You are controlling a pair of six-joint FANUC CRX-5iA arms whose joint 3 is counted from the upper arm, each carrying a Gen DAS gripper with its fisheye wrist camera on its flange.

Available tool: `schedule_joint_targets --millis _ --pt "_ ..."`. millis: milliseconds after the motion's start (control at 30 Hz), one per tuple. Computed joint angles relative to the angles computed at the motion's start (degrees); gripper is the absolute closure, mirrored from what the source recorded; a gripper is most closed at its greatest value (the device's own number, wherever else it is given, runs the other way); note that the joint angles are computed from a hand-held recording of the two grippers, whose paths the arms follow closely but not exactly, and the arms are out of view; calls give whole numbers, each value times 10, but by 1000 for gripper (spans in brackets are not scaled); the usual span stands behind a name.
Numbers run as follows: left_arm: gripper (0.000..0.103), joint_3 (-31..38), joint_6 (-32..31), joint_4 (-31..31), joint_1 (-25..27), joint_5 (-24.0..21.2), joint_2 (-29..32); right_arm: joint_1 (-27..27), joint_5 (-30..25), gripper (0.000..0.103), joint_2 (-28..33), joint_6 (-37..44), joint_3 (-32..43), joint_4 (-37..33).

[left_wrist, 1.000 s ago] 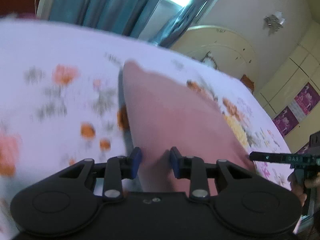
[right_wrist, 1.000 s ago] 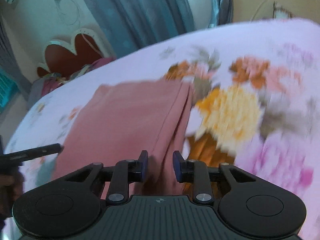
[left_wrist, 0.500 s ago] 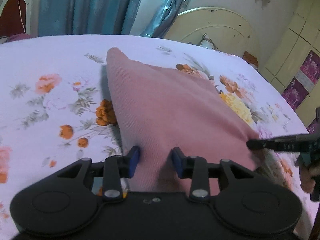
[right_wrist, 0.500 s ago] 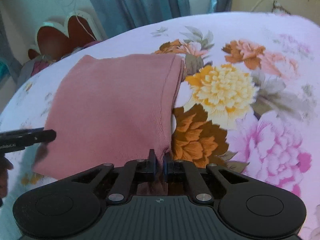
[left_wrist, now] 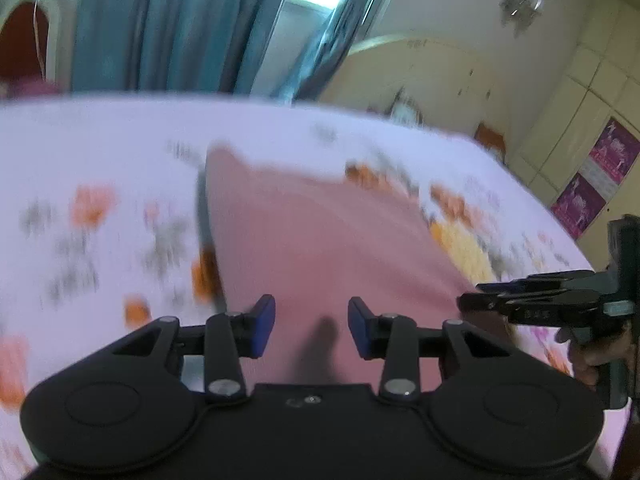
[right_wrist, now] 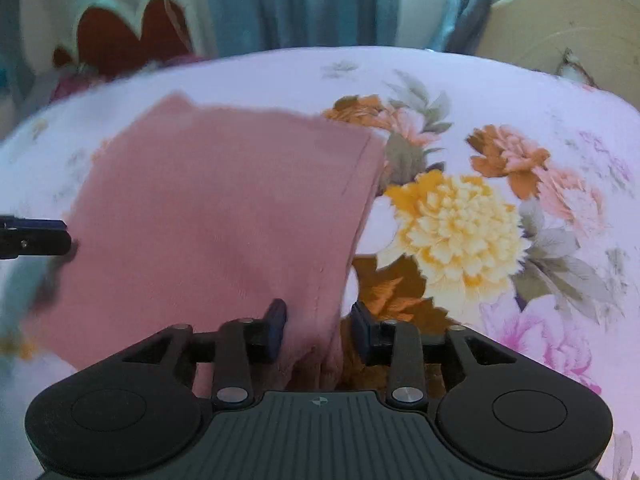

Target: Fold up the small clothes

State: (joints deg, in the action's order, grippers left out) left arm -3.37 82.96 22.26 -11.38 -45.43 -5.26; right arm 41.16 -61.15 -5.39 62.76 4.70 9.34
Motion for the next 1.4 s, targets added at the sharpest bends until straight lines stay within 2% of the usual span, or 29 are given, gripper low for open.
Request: schedule_joint_targets --millis 67,167,200,233,267,300,367,467,567,600,633,667,700,733,800,867,967,1000,1067,1133,1233,1267,1300,1333,1367,1400 --pt "64 24 2 -3 0 10 29 10 56 69 -4 -11 -10 33" --pt "65 65 17 -9 -5 -16 87 7 104 69 35 27 31 0" --pt "62 55 2 5 -7 -10 90 8 94 69 56 44 48 -4" --pt "62 56 -16 3 -11 -5 92 16 59 69 85 53 62 21" --pt "64 75 -16 -13 -14 -23 97 19 36 68 100 47 53 53" --pt "65 78 -18 -14 -13 -25 94 13 43 69 96 37 44 55" --pt "65 35 -55 20 -11 43 66 3 38 68 92 42 52 32" --pt "66 48 -24 15 -6 53 85 1 82 68 85 10 52 37" --pt "63 72 -14 12 -9 55 115 4 120 68 109 -2 74 52" --pt "63 96 -3 -7 -13 39 133 2 130 68 121 7 82 50" --pt "63 128 12 -24 -15 10 153 -1 112 68 141 18 103 46" --pt "63 157 21 -29 -14 -14 169 0 65 62 172 15 123 72" --pt "64 179 27 -31 -14 -33 179 -6 48 56 184 15 138 69" --pt "64 185 23 -32 -15 -33 180 -13 53 56 178 10 135 57" --pt "63 155 -6 -24 -12 5 158 -17 36 56 175 11 145 51" --pt "64 168 20 -45 -10 -29 168 -19 30 56 168 22 146 43" --pt "65 142 17 -36 -7 -2 156 -23 46 56 153 24 126 35" --pt "66 147 36 -64 -12 6 151 -23 45 56 152 17 126 35" --pt "60 153 70 -117 -21 27 143 -20 61 56 147 -2 115 57" --pt "59 198 75 -128 -20 -37 176 -27 93 56 150 -12 113 51" --pt "59 222 74 -150 -24 -58 184 -31 48 55 179 18 147 45" --pt "57 220 79 -153 -24 -56 179 -37 45 55 178 24 152 32" --pt "41 211 81 -152 -23 -50 168 -39 38 55 177 21 156 31" --pt "10 201 94 -165 -24 -46 154 -37 42 55 165 -2 141 54" --pt "2 196 114 -194 -28 -51 139 -43 61 55 142 -22 116 57" --pt "2 182 113 -203 -30 -47 124 -58 74 48 117 -39 98 29"
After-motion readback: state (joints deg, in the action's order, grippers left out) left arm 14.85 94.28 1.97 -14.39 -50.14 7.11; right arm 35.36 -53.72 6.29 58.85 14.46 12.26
